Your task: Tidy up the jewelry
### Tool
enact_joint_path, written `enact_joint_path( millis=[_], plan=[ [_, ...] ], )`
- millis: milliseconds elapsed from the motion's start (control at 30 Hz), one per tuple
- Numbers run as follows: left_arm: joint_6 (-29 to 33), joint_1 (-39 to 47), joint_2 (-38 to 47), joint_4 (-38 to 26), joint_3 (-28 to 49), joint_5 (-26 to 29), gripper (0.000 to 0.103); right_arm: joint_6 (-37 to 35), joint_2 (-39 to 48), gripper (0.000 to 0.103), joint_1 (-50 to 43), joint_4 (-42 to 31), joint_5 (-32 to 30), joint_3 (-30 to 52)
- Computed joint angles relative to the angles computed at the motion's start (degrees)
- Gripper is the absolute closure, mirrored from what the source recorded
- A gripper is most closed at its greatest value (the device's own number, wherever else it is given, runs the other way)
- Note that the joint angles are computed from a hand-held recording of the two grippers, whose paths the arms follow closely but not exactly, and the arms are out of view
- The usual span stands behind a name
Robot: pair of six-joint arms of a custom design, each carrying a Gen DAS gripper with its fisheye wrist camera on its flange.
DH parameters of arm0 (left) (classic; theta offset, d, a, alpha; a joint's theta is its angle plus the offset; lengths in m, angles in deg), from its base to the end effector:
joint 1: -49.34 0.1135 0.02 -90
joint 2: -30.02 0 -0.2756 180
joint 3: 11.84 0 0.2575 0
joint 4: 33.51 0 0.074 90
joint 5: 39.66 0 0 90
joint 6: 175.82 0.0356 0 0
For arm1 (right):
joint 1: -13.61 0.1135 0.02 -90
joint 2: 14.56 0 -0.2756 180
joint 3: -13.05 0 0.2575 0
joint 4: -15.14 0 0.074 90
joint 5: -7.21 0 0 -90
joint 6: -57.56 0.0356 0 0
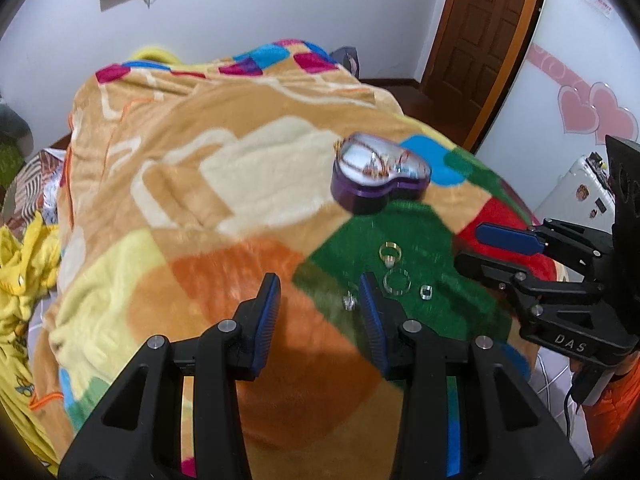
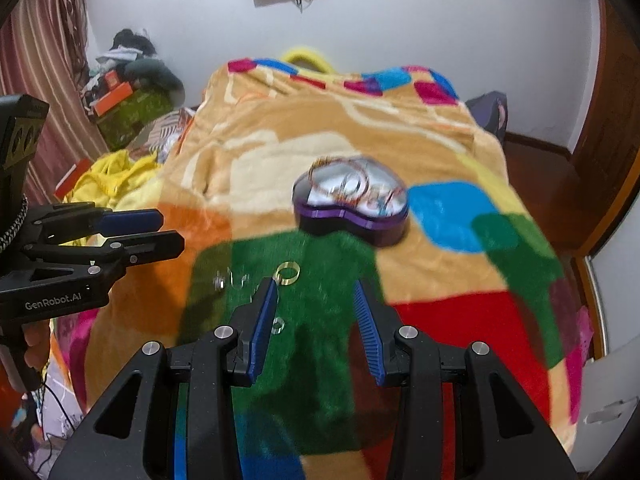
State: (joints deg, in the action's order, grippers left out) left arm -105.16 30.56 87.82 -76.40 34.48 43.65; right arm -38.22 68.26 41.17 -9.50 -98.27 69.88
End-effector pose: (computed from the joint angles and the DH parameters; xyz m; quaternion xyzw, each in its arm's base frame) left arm 0.1805 -0.0570 0.2066 -0.0225 0.9503 -0.0472 0.3068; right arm 0.2489 0.1406 0.1904 -0.3111 0.8808 0.1876 0.3038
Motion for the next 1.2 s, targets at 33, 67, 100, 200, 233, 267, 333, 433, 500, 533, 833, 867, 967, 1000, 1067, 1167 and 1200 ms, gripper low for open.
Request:
enact_joint_path(
  millis=[33, 67, 100, 200, 233, 267, 333, 433, 500, 533, 833, 867, 967, 1000, 1067, 1167, 1200],
  plan=[
    [-0.27, -0.20, 0.39, 0.50, -0.60, 0.36, 0.063, -0.02, 0.53, 0.067, 0.25, 0.29, 0.04, -0.36],
    [-0.55, -0.44, 0.60, 0.78, -0.90, 0.42, 0.063, 0.05, 0.59, 0.067, 0.48, 0.42, 0.04, -0.80],
    [-0.87, -0.68, 0.74, 1.08, -1.18, 0.55, 0.063, 0.06, 0.82, 0.067, 0.65, 0.46, -0.02, -0.98],
    [-1.62, -1.40, 0.95, 2.39, -2.15, 1.47, 0.063, 0.20, 1.73, 0.067, 1.24, 1.13, -0.08, -1.73],
    [-1.65, -1.72, 1.03, 2.94, -2.47, 1.49, 0.063, 0.30, 2.04, 0.067, 1.40, 1.37, -0.19, -1.96],
    [-1.52, -2.12, 1.29, 3.44, -2.71, 1.48, 0.063, 0.46, 2.34, 0.067, 1.66, 1.65, -0.31, -2.14],
    [-1.29, -2.59, 2.34, 4.33, -2.86, 1.64, 0.063, 0.62, 2.62, 0.067, 2.01, 2.28, -0.32, -2.49],
    [-0.94, -2.51, 3.75, 5.57, -2.99, 2.30, 0.064, 0.41, 3.16, 0.067, 2.45, 3.19, -0.66, -2.86],
    [-0.73, -2.30, 4.48, 6.23, -3.06, 2.72, 0.066, 0.08, 3.49, 0.067, 2.90, 3.83, -0.20, -2.93],
    [-0.58, -2.15, 5.19, 6.82, -3.10, 3.12, 0.068, -0.09, 3.68, 0.067, 2.95, 4.05, -0.20, -2.94],
    [-1.07, -1.11, 9.69, 10.98, -3.70, 4.94, 0.084, -0.84, 3.96, 0.073, 3.53, 7.73, 0.58, -4.56],
    [-1.06, -1.16, 9.88, 11.14, -3.76, 4.74, 0.085, -0.89, 3.90, 0.076, 3.68, 8.09, 0.85, -4.74],
    [-0.93, -1.91, 10.31, 11.55, -3.84, 3.53, 0.088, -1.29, 3.95, 0.082, 3.97, 8.69, 1.11, -4.82],
    [-0.89, -2.05, 10.43, 11.64, -3.83, 3.15, 0.089, -1.43, 3.98, 0.083, 4.05, 8.86, 1.17, -4.85],
    [-1.00, -2.23, 10.62, 11.78, -3.86, 2.33, 0.094, -1.67, 3.99, 0.089, 4.35, 9.20, 1.42, -4.95],
    [-1.35, -1.80, 10.21, 11.91, -4.08, 2.49, 0.094, -1.73, 3.90, 0.093, 4.69, 9.64, 1.71, -5.12],
    [-1.41, -1.86, 10.04, 11.79, -4.08, 2.36, 0.094, -1.73, 3.95, 0.093, 4.72, 9.66, 1.73, -5.07]
  ],
)
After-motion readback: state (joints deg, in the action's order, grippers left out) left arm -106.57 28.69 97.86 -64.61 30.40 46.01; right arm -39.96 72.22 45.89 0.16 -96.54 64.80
